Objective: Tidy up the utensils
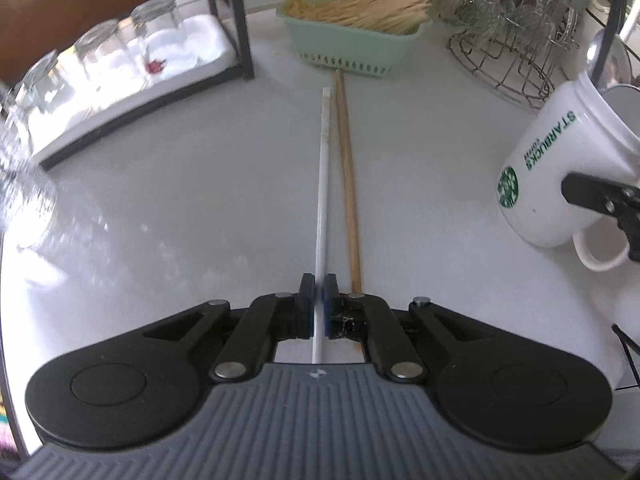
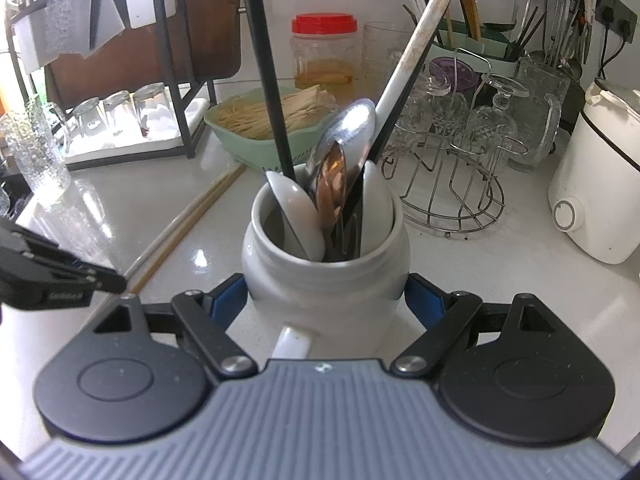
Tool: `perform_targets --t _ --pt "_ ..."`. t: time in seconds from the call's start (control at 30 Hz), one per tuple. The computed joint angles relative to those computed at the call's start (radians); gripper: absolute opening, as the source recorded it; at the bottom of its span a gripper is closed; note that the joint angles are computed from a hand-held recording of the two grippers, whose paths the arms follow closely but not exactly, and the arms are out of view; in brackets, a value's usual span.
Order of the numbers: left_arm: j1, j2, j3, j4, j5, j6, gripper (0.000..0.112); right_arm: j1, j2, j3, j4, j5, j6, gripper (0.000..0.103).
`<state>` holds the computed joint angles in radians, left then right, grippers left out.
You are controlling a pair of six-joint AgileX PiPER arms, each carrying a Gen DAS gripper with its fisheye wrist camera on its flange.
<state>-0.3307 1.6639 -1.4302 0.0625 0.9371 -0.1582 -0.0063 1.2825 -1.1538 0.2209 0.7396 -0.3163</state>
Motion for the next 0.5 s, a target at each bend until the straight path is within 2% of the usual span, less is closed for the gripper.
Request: perform_targets --t 0.33,0.5 --pt "0.008 -0.157 0.139 -0.045 0.077 -0.051 0.005 -0.009 -0.027 0.018 0.069 0.030 -0.095 0.088" --pt "0.020 -0.192 0.168 -0.069 0.117 -0.055 0.005 -0.005 -0.041 0.021 0.094 0.061 -0.133 0.088"
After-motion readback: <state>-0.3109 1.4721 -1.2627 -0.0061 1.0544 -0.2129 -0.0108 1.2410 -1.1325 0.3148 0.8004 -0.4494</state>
